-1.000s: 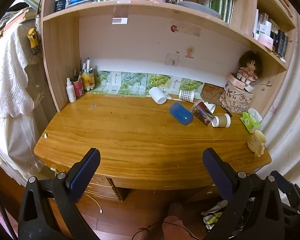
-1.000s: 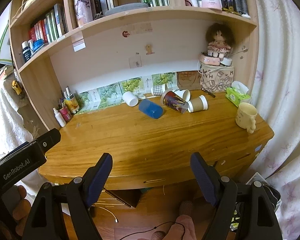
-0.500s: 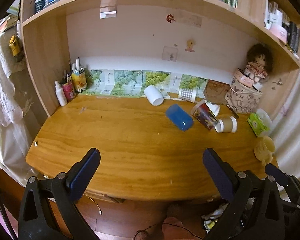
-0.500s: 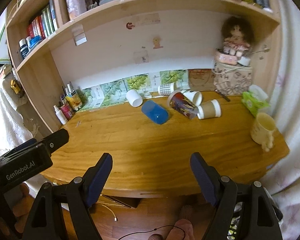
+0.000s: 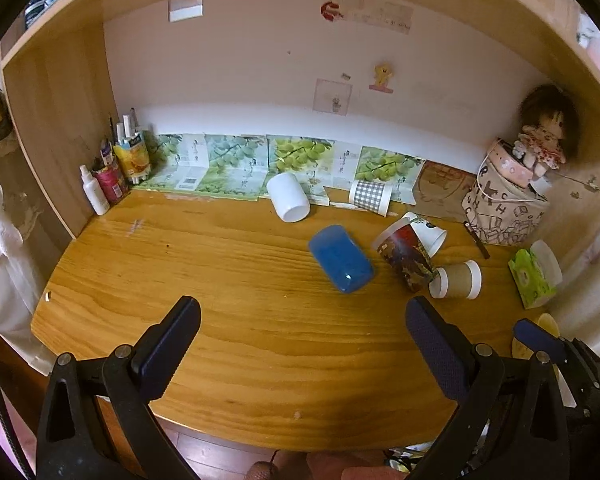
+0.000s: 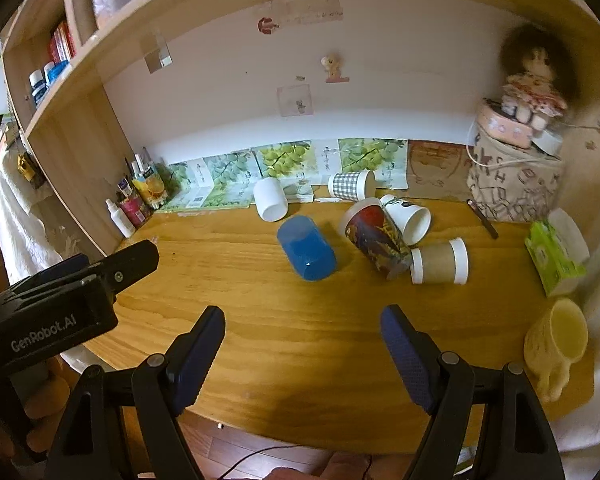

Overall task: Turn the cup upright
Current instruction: 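Move the right gripper to the lying red-and-yellow paper cup and close around it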

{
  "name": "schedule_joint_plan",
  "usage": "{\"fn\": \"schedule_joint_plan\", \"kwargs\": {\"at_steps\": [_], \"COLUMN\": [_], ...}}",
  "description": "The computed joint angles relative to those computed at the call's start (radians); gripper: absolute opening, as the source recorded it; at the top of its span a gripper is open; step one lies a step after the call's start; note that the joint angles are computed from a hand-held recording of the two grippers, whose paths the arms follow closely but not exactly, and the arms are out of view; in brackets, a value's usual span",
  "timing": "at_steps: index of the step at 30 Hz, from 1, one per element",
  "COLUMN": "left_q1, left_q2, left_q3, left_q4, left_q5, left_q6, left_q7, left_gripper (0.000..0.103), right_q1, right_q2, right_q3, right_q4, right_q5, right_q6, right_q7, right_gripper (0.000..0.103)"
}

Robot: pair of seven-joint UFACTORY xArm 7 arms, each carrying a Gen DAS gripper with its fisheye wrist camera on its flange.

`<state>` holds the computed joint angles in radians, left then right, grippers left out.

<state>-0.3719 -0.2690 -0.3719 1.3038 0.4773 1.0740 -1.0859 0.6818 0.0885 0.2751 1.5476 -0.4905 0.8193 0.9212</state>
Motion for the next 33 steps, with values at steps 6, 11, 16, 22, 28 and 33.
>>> {"fn": "schedule_joint_plan", "kwargs": {"at_steps": [6, 11, 16, 22, 28, 33], "left_q1": [-0.017, -0.067, -0.12, -0.16, -0.172, -0.182], "left_q2": [0.118, 0.232, 0.317, 0.401, 0.458, 0.503], "left_q3": [0.009, 0.047, 0.1, 0.152, 0.188, 0.204], "left_q4": [0.105, 0.21, 0.292, 0.372, 0.405, 0.436], "left_q5": [0.021, 0.035, 0.029, 0.01, -0.055, -0.087], "left_q6": [0.044, 0.107, 0.152, 0.184, 0.174, 0.187], "left_q7": [-0.047, -0.064, -0.07, -0.06, -0.056, -0.041], "left_gripper": [0.102, 0.102, 0.102, 0.102, 0.102, 0.102], "right_q1": [-0.051, -0.081, -0.101, -0.104, -0.104, -0.099], "right_q2": [0.065, 0.142, 0.249, 0.398, 0.567, 0.758], "right_q3": [-0.028, -0.052, -0.076, -0.11, -0.139, -0.168], "right_q4": [0.059, 0.131, 0.247, 0.428, 0.662, 0.945], "right_q5": [0.127, 0.217, 0.3, 0.354, 0.404, 0.439], "right_q6": [-0.021, -0.028, 0.006, 0.088, 0.218, 0.367], "right_q7": [-0.192, -0.341, -0.464, -0.569, -0.643, -0.689], "right_gripper": [0.081, 0.081, 0.081, 0.081, 0.081, 0.081]}}
